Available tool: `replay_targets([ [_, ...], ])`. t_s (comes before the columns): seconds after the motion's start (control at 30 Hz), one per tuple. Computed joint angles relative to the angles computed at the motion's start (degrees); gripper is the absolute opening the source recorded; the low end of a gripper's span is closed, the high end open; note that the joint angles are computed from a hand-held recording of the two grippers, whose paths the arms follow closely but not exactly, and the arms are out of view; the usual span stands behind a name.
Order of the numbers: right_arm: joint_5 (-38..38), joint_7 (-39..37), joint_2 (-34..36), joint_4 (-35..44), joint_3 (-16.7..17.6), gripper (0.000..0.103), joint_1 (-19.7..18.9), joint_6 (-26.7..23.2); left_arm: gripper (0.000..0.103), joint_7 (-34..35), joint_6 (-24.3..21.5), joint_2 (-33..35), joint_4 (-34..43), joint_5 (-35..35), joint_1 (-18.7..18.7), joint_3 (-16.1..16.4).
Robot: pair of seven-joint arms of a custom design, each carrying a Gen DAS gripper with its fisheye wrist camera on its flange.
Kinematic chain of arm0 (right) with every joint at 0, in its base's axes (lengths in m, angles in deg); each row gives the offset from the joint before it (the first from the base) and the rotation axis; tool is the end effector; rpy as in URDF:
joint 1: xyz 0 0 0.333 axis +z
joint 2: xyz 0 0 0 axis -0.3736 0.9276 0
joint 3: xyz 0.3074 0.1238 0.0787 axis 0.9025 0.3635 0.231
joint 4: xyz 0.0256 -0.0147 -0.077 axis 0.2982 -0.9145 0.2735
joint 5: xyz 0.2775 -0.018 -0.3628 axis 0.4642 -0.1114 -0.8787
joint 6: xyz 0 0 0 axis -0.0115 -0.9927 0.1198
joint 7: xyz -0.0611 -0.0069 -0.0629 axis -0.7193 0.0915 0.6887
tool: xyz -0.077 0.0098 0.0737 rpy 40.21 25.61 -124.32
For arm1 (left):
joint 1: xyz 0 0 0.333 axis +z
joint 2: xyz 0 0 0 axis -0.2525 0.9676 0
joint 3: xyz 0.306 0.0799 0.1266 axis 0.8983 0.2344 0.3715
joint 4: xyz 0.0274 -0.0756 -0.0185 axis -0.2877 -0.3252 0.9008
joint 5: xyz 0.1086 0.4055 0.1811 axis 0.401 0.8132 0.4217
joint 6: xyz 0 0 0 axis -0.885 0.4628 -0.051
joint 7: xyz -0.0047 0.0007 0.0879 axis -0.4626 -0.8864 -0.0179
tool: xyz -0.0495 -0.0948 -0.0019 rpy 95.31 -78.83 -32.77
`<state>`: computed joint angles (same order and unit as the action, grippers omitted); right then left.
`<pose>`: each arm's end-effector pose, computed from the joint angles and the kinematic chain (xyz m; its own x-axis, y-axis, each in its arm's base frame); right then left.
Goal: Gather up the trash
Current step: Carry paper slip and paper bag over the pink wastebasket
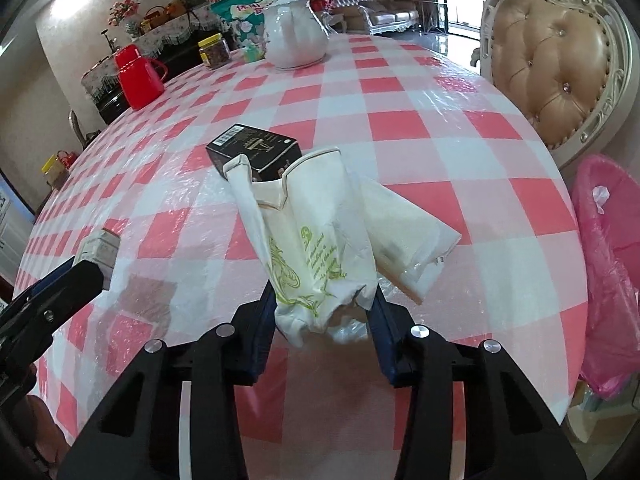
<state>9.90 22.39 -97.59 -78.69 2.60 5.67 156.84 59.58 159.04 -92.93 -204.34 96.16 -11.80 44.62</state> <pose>0.4424 0.0732 0.3576 0.1877 -0.9643 -0.1866 -0.8054 -0.0423 -0.5912 0.3934 -0.2233 0.3831 -0.0328 -0.9744 0.2224 -0.7141 -0.1329 -0.6873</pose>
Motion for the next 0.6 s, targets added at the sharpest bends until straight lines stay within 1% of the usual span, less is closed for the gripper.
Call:
replay_targets([
  [0.2, -2.28, 0.84, -3.45, -2.03, 0.62, 0.042, -1.07, 1.64, 0.066, -0.02, 0.38, 0.08, 0.0, 0.15, 0.3, -0.28],
  [0.3, -4.81, 2.67, -5.21, -3.22, 1.54, 0.042, -2.9, 2.44, 0.066, 0.01, 0.72, -0.11, 0.0, 0.17, 1.0, -1.19],
  [0.4, -7.19, 4.28, -6.96, -4.35, 1.39, 0.042, -4.3, 2.9, 0.066, 0.38, 1.01, 0.14, 0.19, 0.18, 1.02, -1.47],
  [0.5, -9.43, 5.56, -8.5, -5.43, 0.85, 0.042, -5.68, 3.26, 0.066, 0.65, 1.3, 0.51, 0.81, 0.3, 1.71, -2.89],
  [0.6, -11.43, 6.46, -9.97, -6.42, -0.03, 0.042, -7.49, 3.33, 0.066, 1.16, 1.19, 1.05, 1.61, 0.43, 1.57, -3.45],
])
